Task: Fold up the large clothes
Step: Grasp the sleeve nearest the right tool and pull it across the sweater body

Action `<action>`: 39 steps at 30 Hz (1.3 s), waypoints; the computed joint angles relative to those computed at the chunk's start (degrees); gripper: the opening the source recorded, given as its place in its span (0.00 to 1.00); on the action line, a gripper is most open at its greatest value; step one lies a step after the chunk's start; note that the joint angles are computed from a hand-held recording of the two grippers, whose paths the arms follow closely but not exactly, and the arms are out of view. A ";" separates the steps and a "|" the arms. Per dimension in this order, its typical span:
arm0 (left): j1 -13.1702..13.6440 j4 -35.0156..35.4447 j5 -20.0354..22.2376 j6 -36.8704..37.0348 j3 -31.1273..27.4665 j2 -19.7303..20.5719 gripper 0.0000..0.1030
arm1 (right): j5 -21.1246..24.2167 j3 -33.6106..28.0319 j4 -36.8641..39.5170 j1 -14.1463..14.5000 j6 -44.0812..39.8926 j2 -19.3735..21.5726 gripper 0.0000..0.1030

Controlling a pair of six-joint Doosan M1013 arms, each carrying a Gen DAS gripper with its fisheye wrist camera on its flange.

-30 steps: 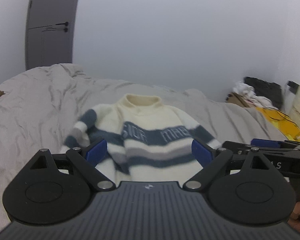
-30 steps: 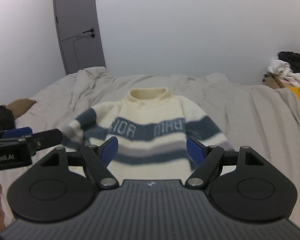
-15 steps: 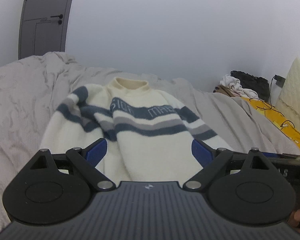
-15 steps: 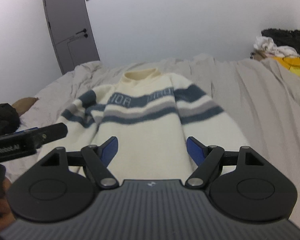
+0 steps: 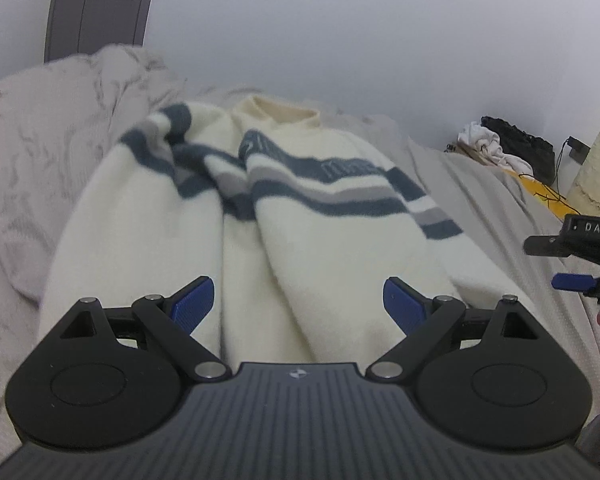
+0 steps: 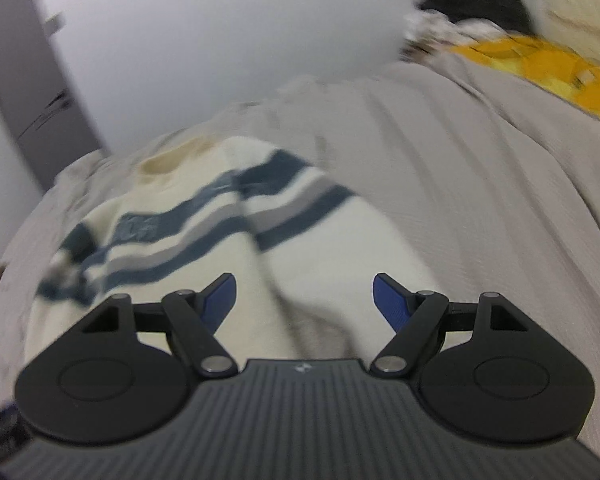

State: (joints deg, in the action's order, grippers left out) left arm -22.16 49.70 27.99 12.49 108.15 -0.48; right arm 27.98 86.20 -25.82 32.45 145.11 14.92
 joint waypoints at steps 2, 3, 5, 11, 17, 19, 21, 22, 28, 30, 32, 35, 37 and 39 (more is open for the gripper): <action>0.63 -2.50 -0.95 1.43 -0.02 0.30 0.91 | 1.61 -0.38 0.97 -0.97 3.29 0.40 0.76; 0.88 -3.37 -1.29 1.92 -0.08 0.47 0.91 | 2.55 -0.58 0.27 -1.19 5.45 0.66 0.82; 1.19 -4.23 -1.44 2.39 -0.27 0.91 0.91 | 5.60 -1.25 -2.75 -1.29 10.86 1.46 0.88; 1.77 -4.20 -1.07 1.38 -0.67 2.29 0.91 | 13.12 -3.89 -0.63 -2.22 14.52 4.45 0.88; 2.71 -5.13 -2.61 -0.64 -0.51 2.64 0.91 | 18.91 -5.37 1.70 -2.96 18.86 6.61 0.87; 2.83 -4.76 -3.32 -2.07 -0.15 2.43 0.91 | 18.97 -5.44 3.08 -2.90 17.93 6.92 0.70; 3.05 -4.65 -4.11 -3.53 0.18 2.17 0.91 | 18.08 -5.27 3.61 -2.57 16.16 6.89 0.57; 3.05 -4.24 -4.33 -4.23 0.31 2.03 0.91 | 18.28 -5.56 3.25 -2.41 15.41 6.90 0.50; 2.54 0.67 -3.86 -9.40 1.09 1.26 0.91 | 13.92 -4.03 7.32 -2.53 11.21 4.65 0.17; 2.42 0.82 -3.61 -9.97 1.39 0.92 0.91 | 12.74 -3.94 8.48 -2.69 8.41 3.64 0.16; 2.39 1.26 -4.14 -11.07 1.80 0.48 0.91 | 11.77 -4.32 8.54 -2.93 6.04 2.87 0.16; 2.20 2.75 -4.19 -12.50 2.11 0.03 0.91 | 11.67 -6.41 6.76 -3.69 2.33 2.55 0.15; 2.35 1.75 -4.41 -11.72 2.19 -0.15 0.91 | 12.24 -9.22 9.67 -5.34 -2.91 2.97 0.15; 2.64 0.73 -5.44 -11.54 2.59 -0.50 0.91 | 14.07 -12.99 13.97 -7.55 -6.73 4.08 0.15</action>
State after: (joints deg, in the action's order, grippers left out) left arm -19.52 50.43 22.56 0.95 110.74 -0.98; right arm 42.05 73.21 -11.85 24.90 138.38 19.00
